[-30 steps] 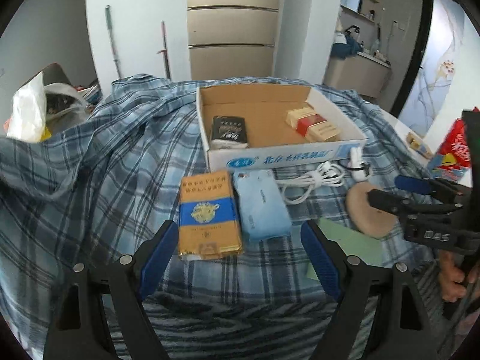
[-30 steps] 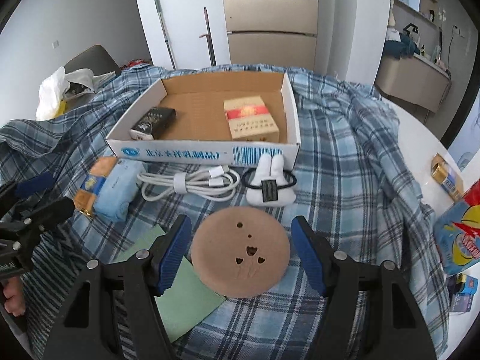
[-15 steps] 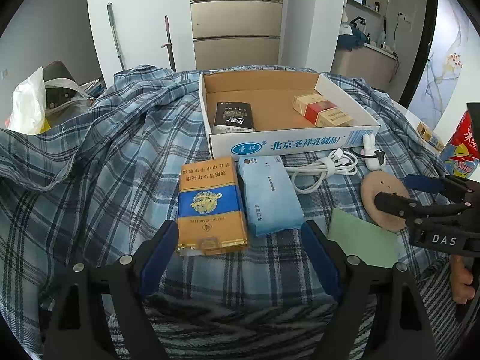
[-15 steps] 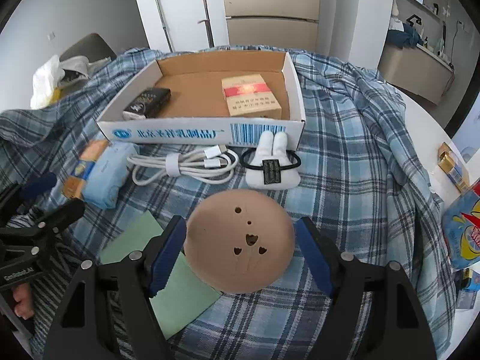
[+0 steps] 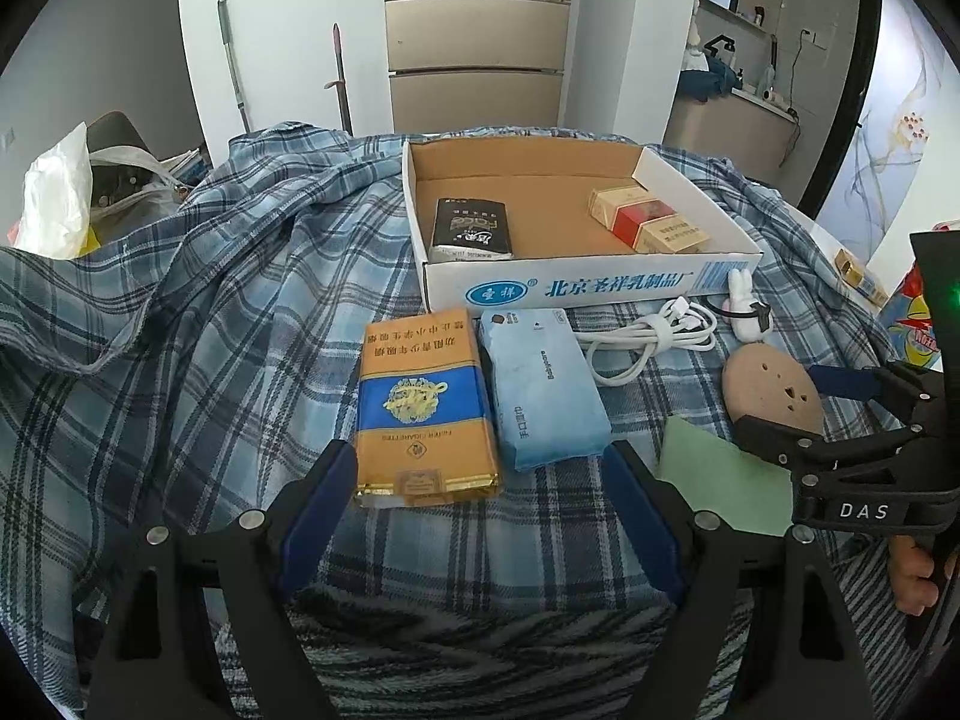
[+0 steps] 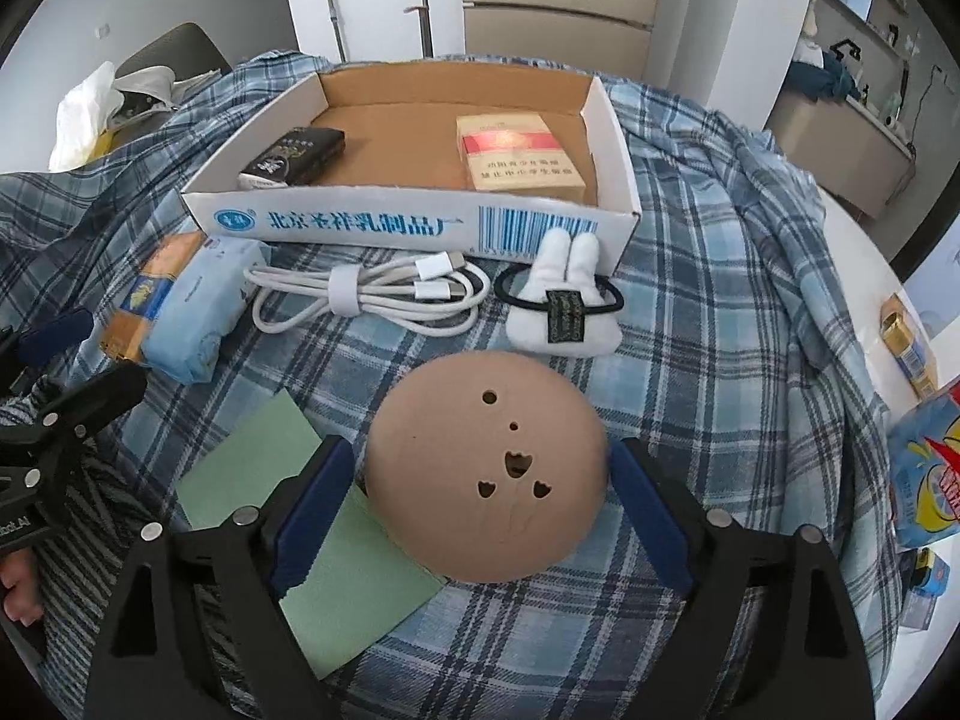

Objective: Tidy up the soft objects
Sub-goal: 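Grasp the gold-and-blue cigarette pack with the left gripper while the right holds the coaster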

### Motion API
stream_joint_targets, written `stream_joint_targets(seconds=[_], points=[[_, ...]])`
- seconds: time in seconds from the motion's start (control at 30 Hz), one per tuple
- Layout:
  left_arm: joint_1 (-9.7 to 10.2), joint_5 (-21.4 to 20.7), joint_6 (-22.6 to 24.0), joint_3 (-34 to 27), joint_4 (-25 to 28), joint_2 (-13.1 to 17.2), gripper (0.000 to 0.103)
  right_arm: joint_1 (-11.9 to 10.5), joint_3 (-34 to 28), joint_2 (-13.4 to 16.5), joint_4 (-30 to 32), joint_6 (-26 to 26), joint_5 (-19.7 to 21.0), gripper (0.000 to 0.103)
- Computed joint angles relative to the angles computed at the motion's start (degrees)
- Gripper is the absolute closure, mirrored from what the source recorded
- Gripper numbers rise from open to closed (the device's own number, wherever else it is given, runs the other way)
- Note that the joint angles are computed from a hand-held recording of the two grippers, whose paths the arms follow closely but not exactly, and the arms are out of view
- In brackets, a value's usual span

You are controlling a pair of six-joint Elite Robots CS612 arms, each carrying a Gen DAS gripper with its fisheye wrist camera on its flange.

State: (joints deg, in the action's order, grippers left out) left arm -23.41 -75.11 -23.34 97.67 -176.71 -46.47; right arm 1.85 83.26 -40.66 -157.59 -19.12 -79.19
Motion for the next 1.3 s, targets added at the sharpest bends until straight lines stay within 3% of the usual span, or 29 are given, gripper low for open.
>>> stream_joint_targets(seconds=[0.27, 0.4, 0.57, 0.67, 0.73, 0.8, 0.87, 0.97, 1.1, 1.3], points=[[-0.06, 0.41, -0.33, 0.2, -0.25, -0.14, 0.018, 0.29, -0.26, 0.15, 0.26, -0.56, -1.04, 0.019], [-0.2, 2.23, -1.8, 0.92, -2.63, -0.27, 0.018, 0.58, 0.42, 0.01, -2.48, -0.3, -2.55, 0.021], [1.09, -0.17, -5.81, 1.23, -3.79, -0.67, 0.018, 0.31, 1.84, -0.49, -6.25, -0.3, -1.45, 0.021], [1.9, -2.19, -7.43, 0.67, -1.0, -1.2, 0.018, 0.04, 2.31, -0.69, -7.4, 0.34, -0.48, 0.021], [1.87, -1.64, -6.06, 0.05, 0.43, -1.27, 0.019, 0.01, 2.36, -0.71, -7.55, 0.3, -0.24, 0.021], [1.99, -1.38, -5.21, -0.93, 2.73, -1.16, 0.03, 0.04, 2.48, -0.74, -7.77, 0.16, -0.25, 0.021], [2.63, -3.84, -5.61, -1.99, 4.68, -0.84, 0.037, 0.06, 2.57, -0.75, -7.97, -0.05, -0.39, 0.021], [3.09, -5.24, -6.29, -3.23, 7.21, -0.34, 0.043, 0.0, 2.61, -0.77, -8.13, 0.3, -0.3, 0.021], [3.42, -4.35, -6.88, -4.92, 10.25, 0.34, 0.044, -0.07, 2.45, -0.7, -7.56, 0.39, -0.2, 0.021], [4.97, -8.78, -7.82, -6.68, 12.34, 1.45, 0.044, 0.06, 2.6, -0.75, -7.77, -0.15, -0.4, 0.021]])
